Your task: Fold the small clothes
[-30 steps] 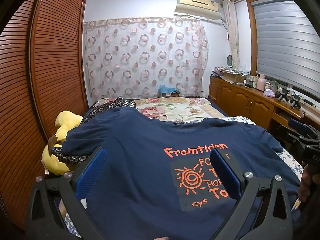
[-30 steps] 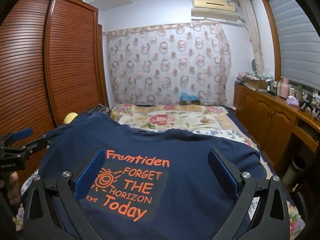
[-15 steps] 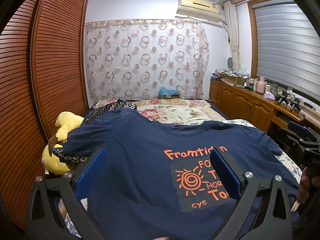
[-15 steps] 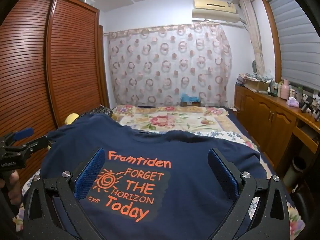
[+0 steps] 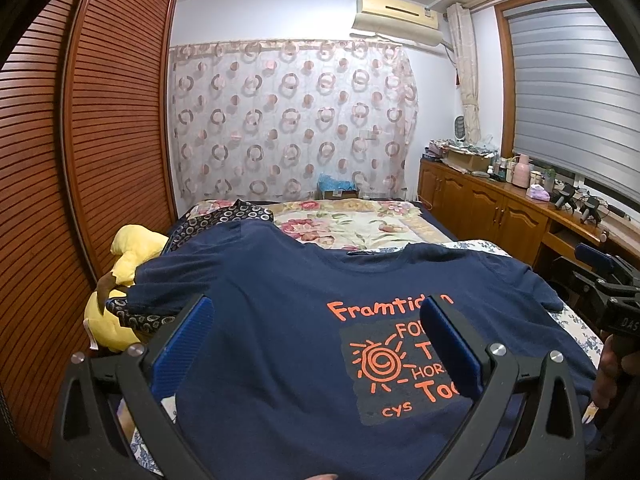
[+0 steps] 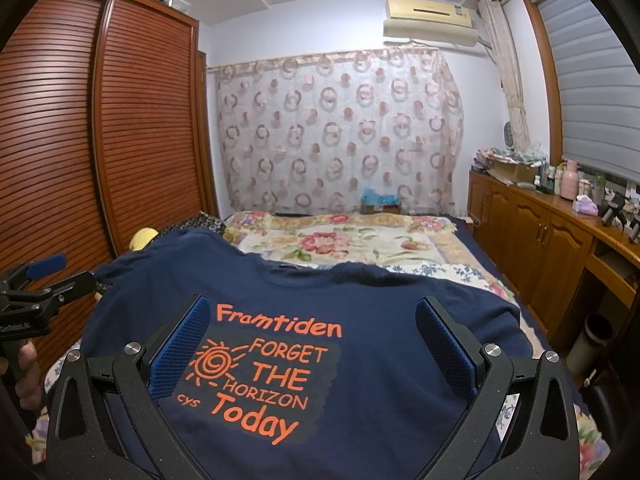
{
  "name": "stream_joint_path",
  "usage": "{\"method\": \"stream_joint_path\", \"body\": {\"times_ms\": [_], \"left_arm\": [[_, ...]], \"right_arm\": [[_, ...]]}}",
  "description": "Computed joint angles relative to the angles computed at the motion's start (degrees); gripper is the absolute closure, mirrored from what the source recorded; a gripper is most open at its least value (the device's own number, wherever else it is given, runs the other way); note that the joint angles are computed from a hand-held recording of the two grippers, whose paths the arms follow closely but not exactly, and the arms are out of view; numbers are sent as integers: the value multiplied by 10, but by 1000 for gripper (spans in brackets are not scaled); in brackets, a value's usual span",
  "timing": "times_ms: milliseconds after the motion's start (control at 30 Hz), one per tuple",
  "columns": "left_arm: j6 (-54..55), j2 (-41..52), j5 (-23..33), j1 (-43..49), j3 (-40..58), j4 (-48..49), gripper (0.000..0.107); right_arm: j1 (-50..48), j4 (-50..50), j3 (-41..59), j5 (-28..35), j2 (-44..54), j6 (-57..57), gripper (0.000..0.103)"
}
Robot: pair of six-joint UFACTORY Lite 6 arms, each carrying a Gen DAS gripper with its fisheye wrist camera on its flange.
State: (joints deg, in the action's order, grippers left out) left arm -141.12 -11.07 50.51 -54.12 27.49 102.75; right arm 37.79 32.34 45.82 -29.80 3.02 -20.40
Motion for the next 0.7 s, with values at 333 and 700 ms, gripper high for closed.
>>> {"method": "stream_joint_path", "body": {"times_ms": [333,700], "left_arm": [[-5,1,-5,8,-3,12,4],[0,-4,-4,6,-2,5,4]], "right_arm": [[0,-1,0,-1,0,1,0],[-1,-5,-2,-2,0,4,0]]}}
